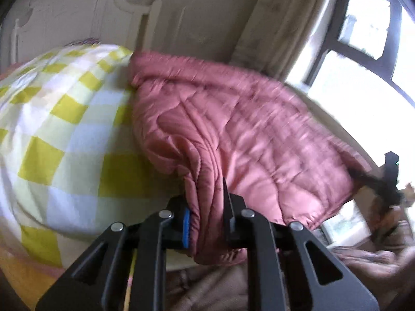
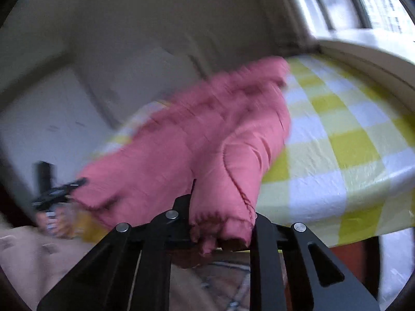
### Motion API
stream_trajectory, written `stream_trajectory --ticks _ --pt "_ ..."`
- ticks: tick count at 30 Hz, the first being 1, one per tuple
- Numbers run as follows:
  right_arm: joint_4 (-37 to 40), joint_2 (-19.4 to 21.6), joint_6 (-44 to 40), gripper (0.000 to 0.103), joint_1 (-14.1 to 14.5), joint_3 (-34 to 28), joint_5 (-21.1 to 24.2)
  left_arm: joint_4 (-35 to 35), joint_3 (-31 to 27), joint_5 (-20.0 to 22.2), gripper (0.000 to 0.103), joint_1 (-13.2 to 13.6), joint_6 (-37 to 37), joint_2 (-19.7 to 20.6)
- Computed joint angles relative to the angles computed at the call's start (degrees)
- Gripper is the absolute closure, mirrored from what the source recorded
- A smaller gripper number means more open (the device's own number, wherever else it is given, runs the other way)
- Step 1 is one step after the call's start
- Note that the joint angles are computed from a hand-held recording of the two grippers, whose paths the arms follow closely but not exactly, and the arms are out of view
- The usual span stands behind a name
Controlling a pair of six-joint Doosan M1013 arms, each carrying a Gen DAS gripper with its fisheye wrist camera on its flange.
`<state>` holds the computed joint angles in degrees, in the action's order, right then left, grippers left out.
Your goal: Fold large clothes
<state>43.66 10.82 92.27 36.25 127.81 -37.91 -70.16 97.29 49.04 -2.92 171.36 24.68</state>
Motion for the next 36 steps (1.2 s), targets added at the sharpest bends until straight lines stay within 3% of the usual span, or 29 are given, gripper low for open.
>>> stream_trajectory --ticks 2,5,7,9,11,12,16,17,19,20,21,23,24,26,27,29,31,34,35,36 --pt "-1.84 -2.46 -1.15 0.084 2.79 1.39 -5.48 -4.50 0.35 7.31 0.086 2.75 1.86 -0.71" --pt "1.55 -5.78 -12.06 0.084 6.94 0.27 -11.34 -11.28 1.22 19.65 0.086 7.15 5.23 -2.17" --pt "5.07 -6.90 -18.38 0.084 8.00 -1.92 -12.75 -15.34 1.59 25.47 0.085 9.05 7.99 -3.37" --pt "9.64 -7.16 -22.74 0.084 6.65 -5.28 -10.54 -18.56 0.97 27.82 0.083 9.73 7.71 -4.08" --pt "17.47 -5.86 -28.98 0.084 3.72 -9.75 -6.07 -19.61 -0.53 25.27 0.080 8.99 5.41 -4.12" --pt "21.15 -4.76 -31.82 0.084 1.93 -11.96 -3.68 -19.07 -1.70 21.59 0.079 8.00 2.94 -3.96" --pt "36.35 1.01 -39.06 0.081 -7.94 -20.75 8.76 -12.46 -9.73 11.42 0.076 3.51 -12.23 0.59" --pt "42.38 2.24 -43.16 0.074 -9.67 -22.56 11.27 -10.97 -11.43 9.19 0.075 2.67 -14.88 1.75" --pt "57.38 5.72 -53.37 0.042 -13.67 -26.15 17.17 -5.02 -16.98 3.40 0.066 0.28 -22.85 5.29" --pt "62.97 7.50 -55.40 0.015 -15.28 -27.32 18.49 -0.24 -20.46 1.47 0.050 -0.93 -28.30 7.49" --pt "65.56 8.35 -55.57 0.009 -15.80 -27.57 18.33 3.99 -23.53 0.49 0.032 -1.77 -33.71 9.56" --pt "61.75 9.05 -49.10 0.009 -16.67 -26.76 20.49 16.42 -28.14 -7.17 0.016 -3.96 -47.34 12.81" --pt "56.89 8.54 -43.50 0.009 -16.63 -25.74 20.94 22.61 -28.98 -9.39 0.016 -4.45 -53.22 13.45" --pt "52.54 7.21 -41.32 0.009 -15.33 -24.22 16.55 27.02 -30.90 -8.94 0.016 -4.36 -60.43 15.40" --pt "54.14 6.92 -44.72 0.009 -14.55 -24.16 13.26 24.73 -30.81 -8.03 0.016 -3.73 -60.54 15.72" --pt "64.36 6.47 -58.45 0.009 -13.48 -25.23 7.33 22.61 -29.56 -8.83 0.016 -3.18 -58.17 15.22" --pt "70.75 6.62 -66.80 0.009 -13.86 -25.95 6.53 22.79 -28.66 -9.67 0.016 -3.13 -54.28 14.51" --pt "84.13 7.31 -80.90 0.010 -16.22 -26.11 10.02 21.31 -30.10 -3.98 0.016 -2.88 -48.75 15.01" --pt "85.81 8.33 -82.90 0.020 -17.13 -26.24 11.56 21.74 -30.72 -2.38 0.016 -2.95 -47.94 15.27" --pt "89.53 8.81 -87.26 0.038 -17.72 -26.28 12.92 22.99 -31.50 -1.67 0.016 -3.43 -47.97 15.56"
